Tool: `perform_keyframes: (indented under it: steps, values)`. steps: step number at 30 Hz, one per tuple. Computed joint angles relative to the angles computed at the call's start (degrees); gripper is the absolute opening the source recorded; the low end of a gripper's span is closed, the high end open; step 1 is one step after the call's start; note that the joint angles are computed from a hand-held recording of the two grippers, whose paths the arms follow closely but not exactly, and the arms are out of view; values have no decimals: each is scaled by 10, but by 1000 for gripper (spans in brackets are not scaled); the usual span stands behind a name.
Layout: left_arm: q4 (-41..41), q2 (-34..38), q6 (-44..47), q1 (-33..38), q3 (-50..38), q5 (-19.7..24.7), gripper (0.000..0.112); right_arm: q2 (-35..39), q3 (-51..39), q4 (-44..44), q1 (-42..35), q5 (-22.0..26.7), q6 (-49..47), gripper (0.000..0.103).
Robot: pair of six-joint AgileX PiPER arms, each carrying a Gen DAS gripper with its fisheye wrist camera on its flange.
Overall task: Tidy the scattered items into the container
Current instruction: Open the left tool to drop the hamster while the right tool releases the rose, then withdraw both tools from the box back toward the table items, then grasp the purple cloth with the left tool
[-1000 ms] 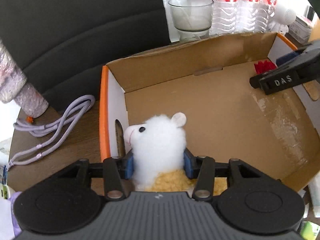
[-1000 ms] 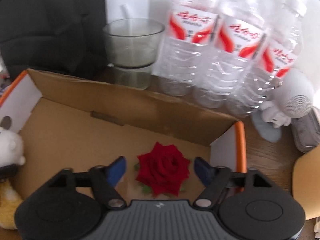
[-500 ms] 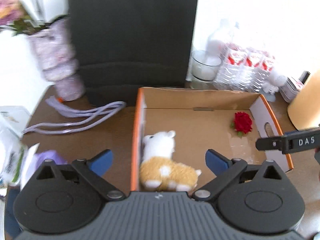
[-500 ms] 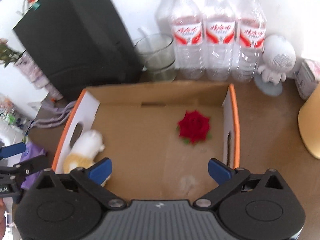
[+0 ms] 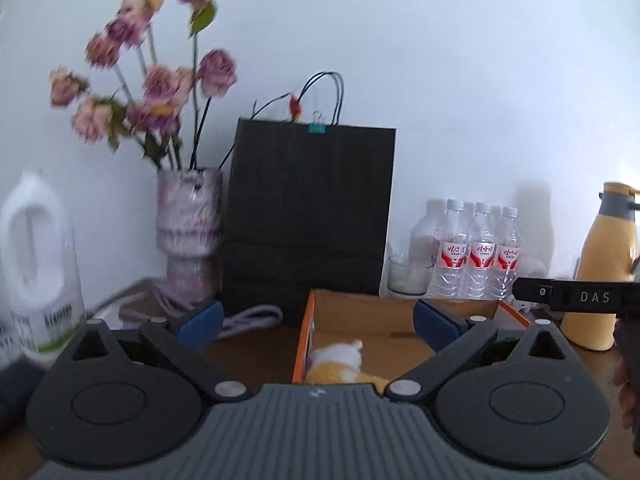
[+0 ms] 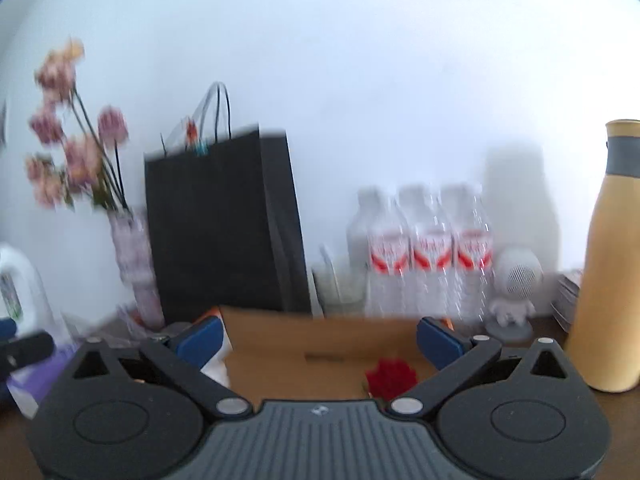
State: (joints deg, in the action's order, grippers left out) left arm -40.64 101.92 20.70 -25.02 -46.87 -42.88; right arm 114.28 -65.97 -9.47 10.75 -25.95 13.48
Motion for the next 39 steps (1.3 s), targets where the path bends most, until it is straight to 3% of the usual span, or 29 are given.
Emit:
perform_keyframes:
  steps: [3,5,9,13,15,17,20,22,28,30,37,39]
  values:
    - [2,-12,3,-2,29,-10,103,-17,20,32,8,-1,-25,103]
    - [-41,-29,31,-28,68,-38,103,-38,40,42,14,14,-34,103]
    - [-119,-83,49,-78,148,-52,103,-107,123,-32,10,41,42,103]
    - [-119,-142,1,-117,239,-49,103,-162,239,-128,-1,7,134,103]
    - [-140,-155,-9,-148,273,-55,103,-177,289,-111,4,-2,118,103]
    - [-149,-160,-16,-170,295,-49,103,-188,353,-53,13,-44,83,103]
    - [-176,-150,-12,-207,315,-54,103,-177,450,-23,13,-172,87,103]
    - [-185,-144,-12,-214,313,-49,103,-168,482,13,26,-207,80,103]
    - [-112,-97,-6,-150,254,-11,103,-159,474,39,61,-182,42,103]
    - [-48,-75,-22,-108,224,4,103,-149,447,28,68,-157,45,103]
    - [23,15,20,26,43,148,103,-116,332,-14,84,-97,30,103]
    - [75,44,-24,60,-3,191,101,-100,291,-48,74,-73,61,101]
